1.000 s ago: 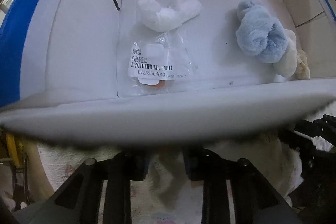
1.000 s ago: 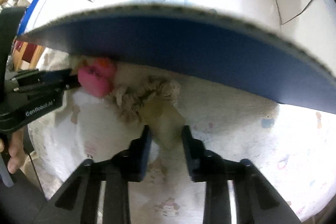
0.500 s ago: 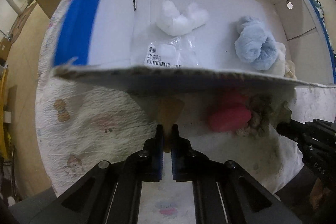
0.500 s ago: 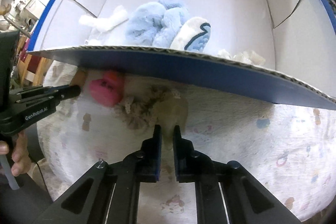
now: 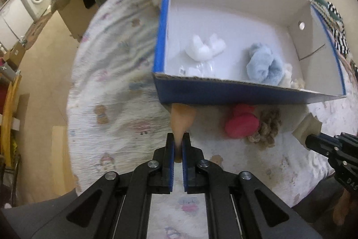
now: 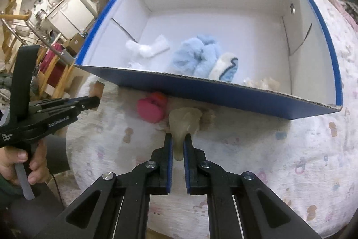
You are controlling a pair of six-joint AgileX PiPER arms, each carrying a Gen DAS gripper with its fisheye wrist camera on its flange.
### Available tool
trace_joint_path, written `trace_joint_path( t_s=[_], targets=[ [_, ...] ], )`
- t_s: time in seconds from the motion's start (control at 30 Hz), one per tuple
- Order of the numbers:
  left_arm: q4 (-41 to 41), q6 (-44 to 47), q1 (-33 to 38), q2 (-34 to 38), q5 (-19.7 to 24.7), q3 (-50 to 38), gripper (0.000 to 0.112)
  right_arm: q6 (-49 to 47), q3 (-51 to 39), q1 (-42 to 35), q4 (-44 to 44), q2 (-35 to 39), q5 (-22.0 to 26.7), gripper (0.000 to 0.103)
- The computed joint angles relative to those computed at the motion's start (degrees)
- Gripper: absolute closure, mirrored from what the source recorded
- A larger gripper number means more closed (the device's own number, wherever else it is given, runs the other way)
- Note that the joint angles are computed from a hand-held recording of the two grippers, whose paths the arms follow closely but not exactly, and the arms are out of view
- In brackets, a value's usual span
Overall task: Organize soft objects
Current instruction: 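Grasp the orange foam piece with the left tool while the right tool grasps the tan piece, then carry the orange piece with the left tool while the right tool carries the tan piece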
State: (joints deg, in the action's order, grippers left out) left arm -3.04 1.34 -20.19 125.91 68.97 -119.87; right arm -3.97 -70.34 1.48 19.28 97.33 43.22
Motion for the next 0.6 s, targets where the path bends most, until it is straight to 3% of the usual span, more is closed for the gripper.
trace_joint_path(
  t_s=[0.2, 0.6],
  targets=[
    [-1.14, -1.56, -0.19, -8.20, -7.68, 11.03, 0.106, -2.92, 1.36, -1.15, 2.78, -3.22, -0.98, 0.093],
    [7.58, -11.61, -5.60, -14.40, -15.81, 17.93, 0.107, -11.66, 3.87, -0.07, 11.64, -10.72, -8.28, 0.093]
  ],
)
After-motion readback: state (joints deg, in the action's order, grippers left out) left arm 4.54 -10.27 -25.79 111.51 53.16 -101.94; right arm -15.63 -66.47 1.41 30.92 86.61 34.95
